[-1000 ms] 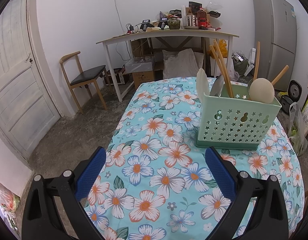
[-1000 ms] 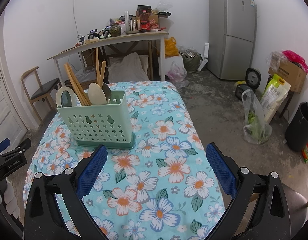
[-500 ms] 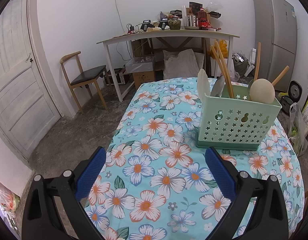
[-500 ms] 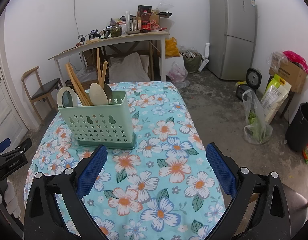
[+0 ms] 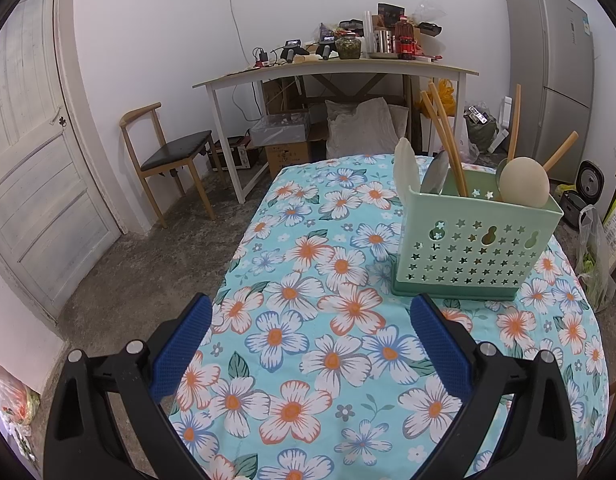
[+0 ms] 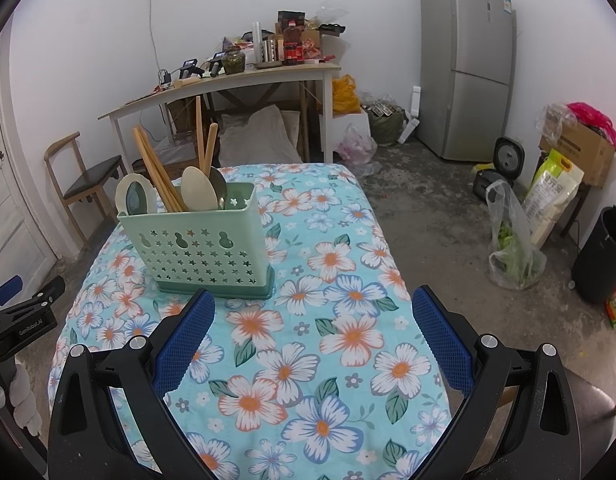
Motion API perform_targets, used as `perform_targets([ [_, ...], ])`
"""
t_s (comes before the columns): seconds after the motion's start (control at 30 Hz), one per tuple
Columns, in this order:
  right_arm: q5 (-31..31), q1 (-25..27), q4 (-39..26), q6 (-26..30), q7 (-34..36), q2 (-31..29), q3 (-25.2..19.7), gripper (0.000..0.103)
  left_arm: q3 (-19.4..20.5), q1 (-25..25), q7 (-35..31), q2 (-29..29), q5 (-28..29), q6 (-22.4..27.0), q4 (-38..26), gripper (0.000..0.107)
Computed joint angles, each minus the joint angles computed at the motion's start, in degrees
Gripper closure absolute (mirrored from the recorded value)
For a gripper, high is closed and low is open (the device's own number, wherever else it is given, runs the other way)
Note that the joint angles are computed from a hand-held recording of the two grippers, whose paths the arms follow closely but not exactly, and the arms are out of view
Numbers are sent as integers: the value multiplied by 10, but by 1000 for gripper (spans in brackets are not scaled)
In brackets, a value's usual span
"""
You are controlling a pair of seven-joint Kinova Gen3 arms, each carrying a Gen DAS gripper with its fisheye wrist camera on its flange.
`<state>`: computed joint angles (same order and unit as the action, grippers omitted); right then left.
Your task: Organize utensils
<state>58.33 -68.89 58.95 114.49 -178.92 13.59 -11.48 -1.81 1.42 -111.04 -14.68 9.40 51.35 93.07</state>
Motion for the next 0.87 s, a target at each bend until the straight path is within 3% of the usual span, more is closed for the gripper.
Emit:
perform_targets([
  [0.87,1,-4,-6,2,3,2,3,8,2,0,8,5,-4,13,-14,10],
])
